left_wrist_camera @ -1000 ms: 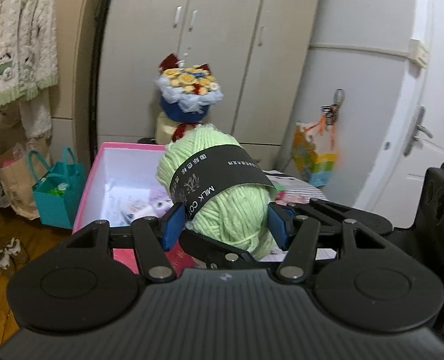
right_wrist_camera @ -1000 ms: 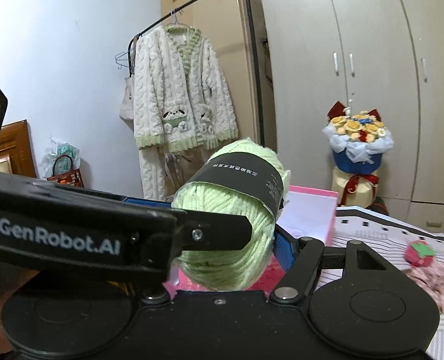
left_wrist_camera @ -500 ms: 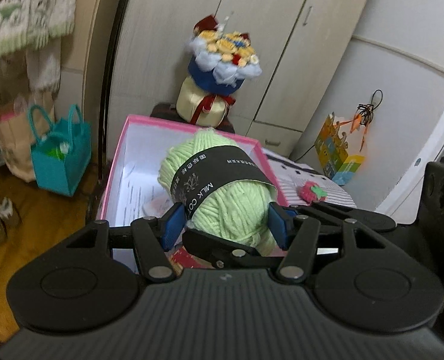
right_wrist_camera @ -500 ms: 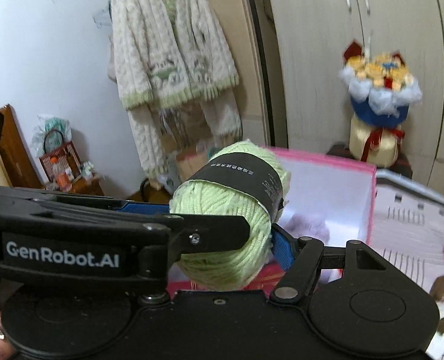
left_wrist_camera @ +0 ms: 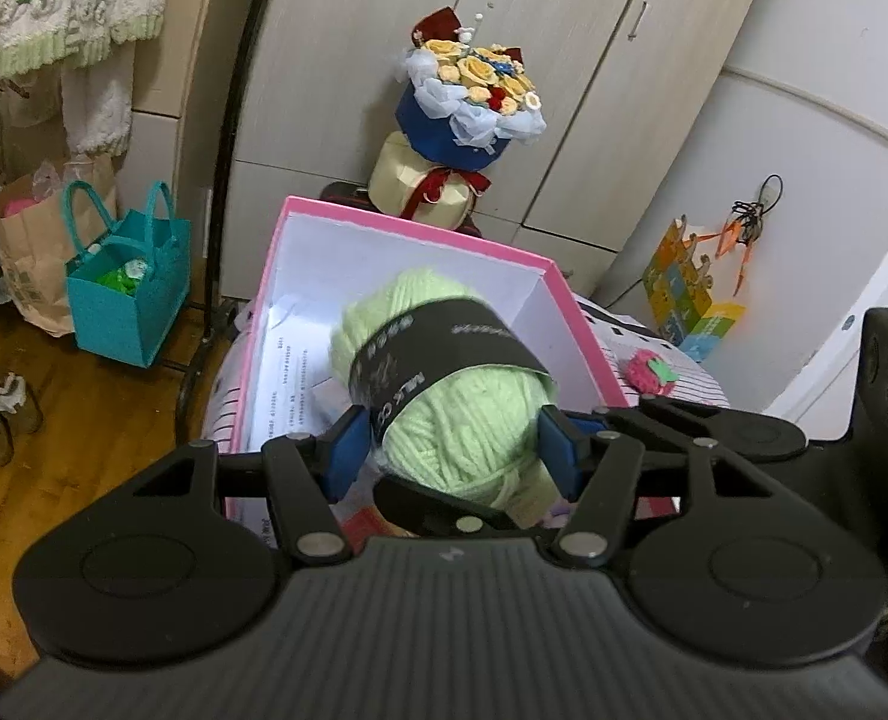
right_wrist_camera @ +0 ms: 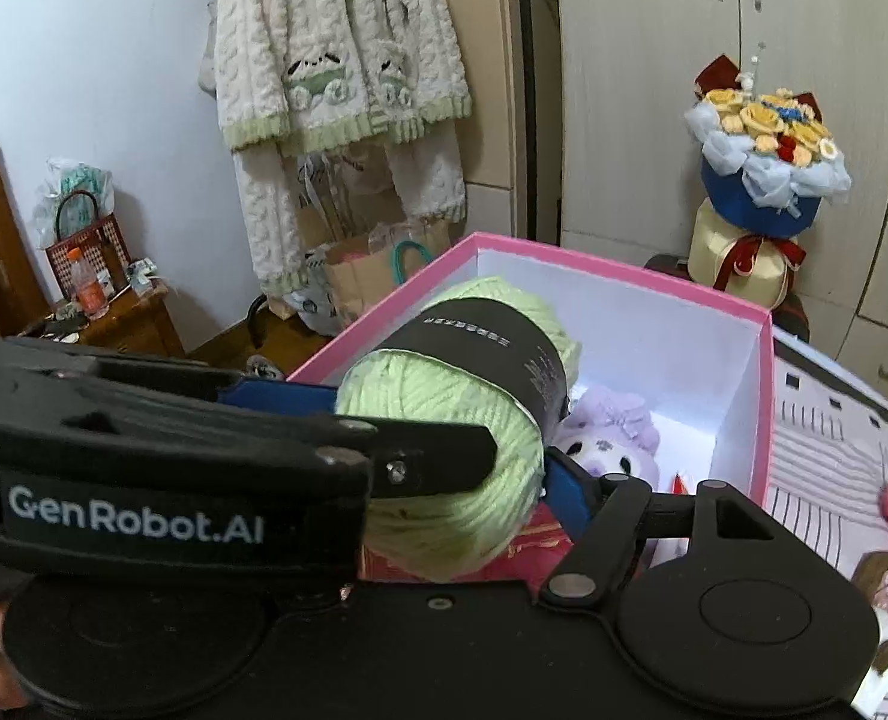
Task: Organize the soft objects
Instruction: 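Open the left tool to drop the yarn ball into the box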
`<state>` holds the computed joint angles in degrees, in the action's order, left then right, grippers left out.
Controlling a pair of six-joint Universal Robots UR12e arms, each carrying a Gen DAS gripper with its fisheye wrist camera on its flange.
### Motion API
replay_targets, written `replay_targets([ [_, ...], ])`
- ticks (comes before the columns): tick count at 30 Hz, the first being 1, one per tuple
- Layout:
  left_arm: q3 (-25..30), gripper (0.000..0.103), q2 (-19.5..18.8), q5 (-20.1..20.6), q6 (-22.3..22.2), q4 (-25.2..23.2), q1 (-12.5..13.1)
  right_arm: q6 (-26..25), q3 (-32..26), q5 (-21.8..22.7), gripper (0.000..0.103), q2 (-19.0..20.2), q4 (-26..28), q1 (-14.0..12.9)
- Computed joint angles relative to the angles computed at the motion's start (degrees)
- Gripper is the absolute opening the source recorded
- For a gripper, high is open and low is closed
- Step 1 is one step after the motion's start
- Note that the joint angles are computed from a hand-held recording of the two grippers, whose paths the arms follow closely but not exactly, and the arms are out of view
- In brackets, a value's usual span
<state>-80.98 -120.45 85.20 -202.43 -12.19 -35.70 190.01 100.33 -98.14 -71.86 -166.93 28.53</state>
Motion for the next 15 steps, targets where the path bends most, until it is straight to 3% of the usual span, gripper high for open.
replay_targets([
  [5,-1.7,0.065,1.2,5.1,1.8,2.1,-1.1,-1.4,1.0,-1.2,0.082,-1.0,0.1,0.6],
  [15,-4.5,0.069,4.5,8.2,6.3,3.3,-3.1,-5.0,4.0,-3.4,0.084,-4.4,-2.8,2.6],
])
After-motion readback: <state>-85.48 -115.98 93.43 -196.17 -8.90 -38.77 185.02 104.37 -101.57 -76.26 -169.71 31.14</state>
